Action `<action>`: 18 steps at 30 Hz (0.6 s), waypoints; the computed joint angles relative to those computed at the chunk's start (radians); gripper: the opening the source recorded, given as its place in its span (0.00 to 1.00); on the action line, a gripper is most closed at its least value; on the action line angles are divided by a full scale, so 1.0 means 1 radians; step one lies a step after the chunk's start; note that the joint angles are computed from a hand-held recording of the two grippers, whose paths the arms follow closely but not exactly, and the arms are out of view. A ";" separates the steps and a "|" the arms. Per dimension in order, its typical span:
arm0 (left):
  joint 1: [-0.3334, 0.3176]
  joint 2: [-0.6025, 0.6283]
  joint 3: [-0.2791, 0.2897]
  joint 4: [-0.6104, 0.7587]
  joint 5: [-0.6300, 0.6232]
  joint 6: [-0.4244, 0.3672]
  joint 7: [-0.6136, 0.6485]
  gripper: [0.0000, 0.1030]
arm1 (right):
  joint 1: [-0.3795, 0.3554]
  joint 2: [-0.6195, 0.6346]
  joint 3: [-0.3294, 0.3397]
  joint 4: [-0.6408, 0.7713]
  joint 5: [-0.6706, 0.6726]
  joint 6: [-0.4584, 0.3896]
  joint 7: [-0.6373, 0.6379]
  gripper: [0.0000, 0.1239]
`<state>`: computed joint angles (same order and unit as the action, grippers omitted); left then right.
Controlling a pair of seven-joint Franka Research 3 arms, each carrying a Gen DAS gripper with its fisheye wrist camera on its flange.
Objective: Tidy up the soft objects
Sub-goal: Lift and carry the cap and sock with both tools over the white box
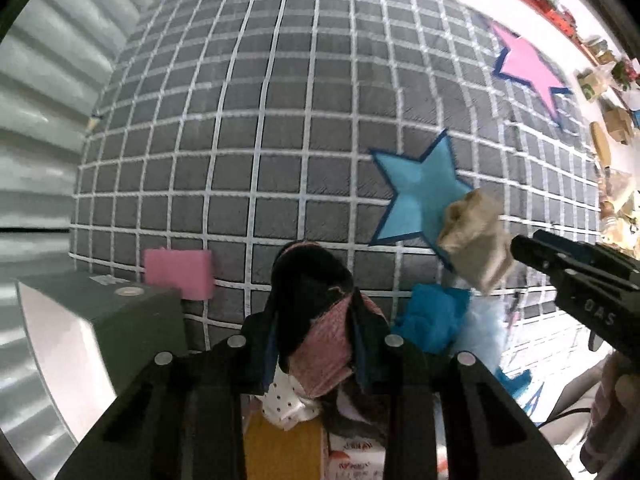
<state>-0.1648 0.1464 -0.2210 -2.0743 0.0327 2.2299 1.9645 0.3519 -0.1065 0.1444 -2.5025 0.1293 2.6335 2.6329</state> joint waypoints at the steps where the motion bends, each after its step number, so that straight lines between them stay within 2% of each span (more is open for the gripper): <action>1: 0.003 -0.029 -0.004 -0.021 -0.019 0.012 0.017 0.32 | 0.000 -0.013 0.004 -0.004 -0.009 -0.009 0.014 0.29; 3: 0.005 -0.069 -0.004 -0.039 -0.049 0.012 0.050 0.32 | 0.002 -0.046 0.012 -0.024 -0.013 -0.014 0.041 0.29; 4: -0.004 -0.073 -0.003 -0.023 -0.018 -0.020 0.035 0.32 | 0.003 -0.061 0.017 -0.033 -0.013 -0.015 0.053 0.29; 7: -0.011 -0.109 0.000 -0.010 -0.044 -0.051 0.071 0.32 | -0.003 -0.105 0.025 -0.056 -0.015 -0.031 0.072 0.29; 9: -0.019 -0.151 0.003 -0.056 -0.065 -0.043 0.081 0.32 | -0.002 -0.117 0.028 -0.070 -0.001 -0.019 0.076 0.29; 10: -0.011 -0.167 0.017 -0.044 -0.076 -0.076 0.107 0.32 | -0.001 -0.117 0.027 -0.076 0.010 -0.004 0.068 0.29; 11: -0.013 -0.176 0.019 -0.054 -0.079 -0.077 0.105 0.32 | 0.005 -0.110 0.022 -0.077 0.028 0.010 0.046 0.30; 12: -0.017 -0.185 0.020 -0.048 -0.079 -0.084 0.100 0.32 | 0.009 -0.095 0.015 -0.070 0.044 0.014 0.018 0.43; 13: -0.018 -0.203 0.024 -0.078 -0.109 -0.039 0.124 0.32 | 0.007 -0.071 0.015 -0.052 0.040 0.001 0.004 0.53; 14: -0.020 -0.215 0.027 -0.088 -0.109 -0.039 0.124 0.32 | 0.003 -0.053 0.018 -0.038 0.025 -0.012 0.003 0.65; 18: -0.023 -0.245 0.039 -0.114 -0.103 -0.046 0.129 0.32 | 0.003 0.060 0.007 0.032 -0.009 0.008 -0.041 0.65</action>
<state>-0.1883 -0.0990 -0.1823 -2.1882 -0.0704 2.1843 2.0930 0.3548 -0.0464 0.1516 -2.4705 0.1201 2.6417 2.5924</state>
